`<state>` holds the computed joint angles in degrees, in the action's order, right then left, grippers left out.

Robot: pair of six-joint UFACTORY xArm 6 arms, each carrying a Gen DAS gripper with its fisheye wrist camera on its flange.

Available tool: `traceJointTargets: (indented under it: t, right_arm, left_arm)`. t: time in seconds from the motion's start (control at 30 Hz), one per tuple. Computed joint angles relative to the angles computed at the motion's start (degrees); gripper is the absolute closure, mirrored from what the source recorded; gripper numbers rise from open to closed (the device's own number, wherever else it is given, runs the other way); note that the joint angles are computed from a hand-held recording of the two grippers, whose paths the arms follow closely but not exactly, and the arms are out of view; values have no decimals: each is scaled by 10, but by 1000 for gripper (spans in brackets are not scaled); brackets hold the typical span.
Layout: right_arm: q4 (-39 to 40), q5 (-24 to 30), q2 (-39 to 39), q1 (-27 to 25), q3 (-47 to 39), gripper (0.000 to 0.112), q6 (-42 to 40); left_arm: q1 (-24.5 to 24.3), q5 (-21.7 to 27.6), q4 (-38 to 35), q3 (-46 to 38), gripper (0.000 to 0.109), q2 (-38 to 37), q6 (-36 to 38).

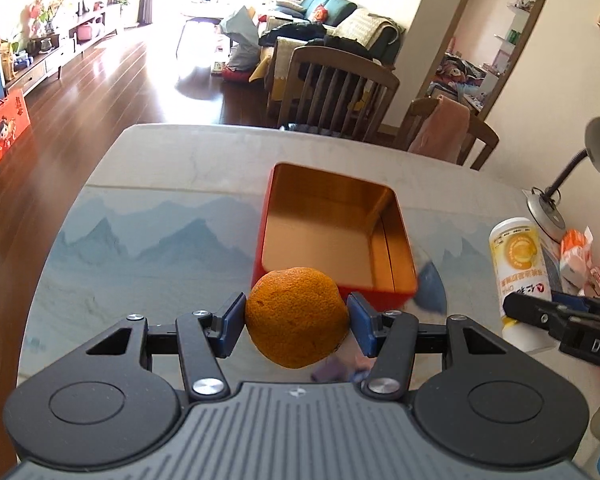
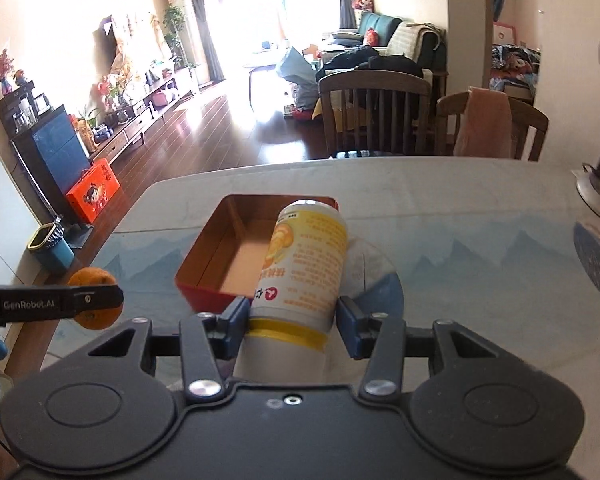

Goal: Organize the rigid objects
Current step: 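Carry the orange and yellow bottle into the red tin with both grippers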

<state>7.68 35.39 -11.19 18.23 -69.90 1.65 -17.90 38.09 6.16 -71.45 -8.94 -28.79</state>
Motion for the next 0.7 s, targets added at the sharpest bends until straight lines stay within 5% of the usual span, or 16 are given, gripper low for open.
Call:
traceJointTargets:
  t: [0.43, 0.7]
  right_arm:
    - [38, 11, 158, -3, -141, 65, -103]
    - [80, 72, 230, -6, -215, 65, -138]
  left_arm:
    - [6, 22, 17, -225, 54, 213, -12]
    - [4, 63, 19, -343, 54, 326, -23]
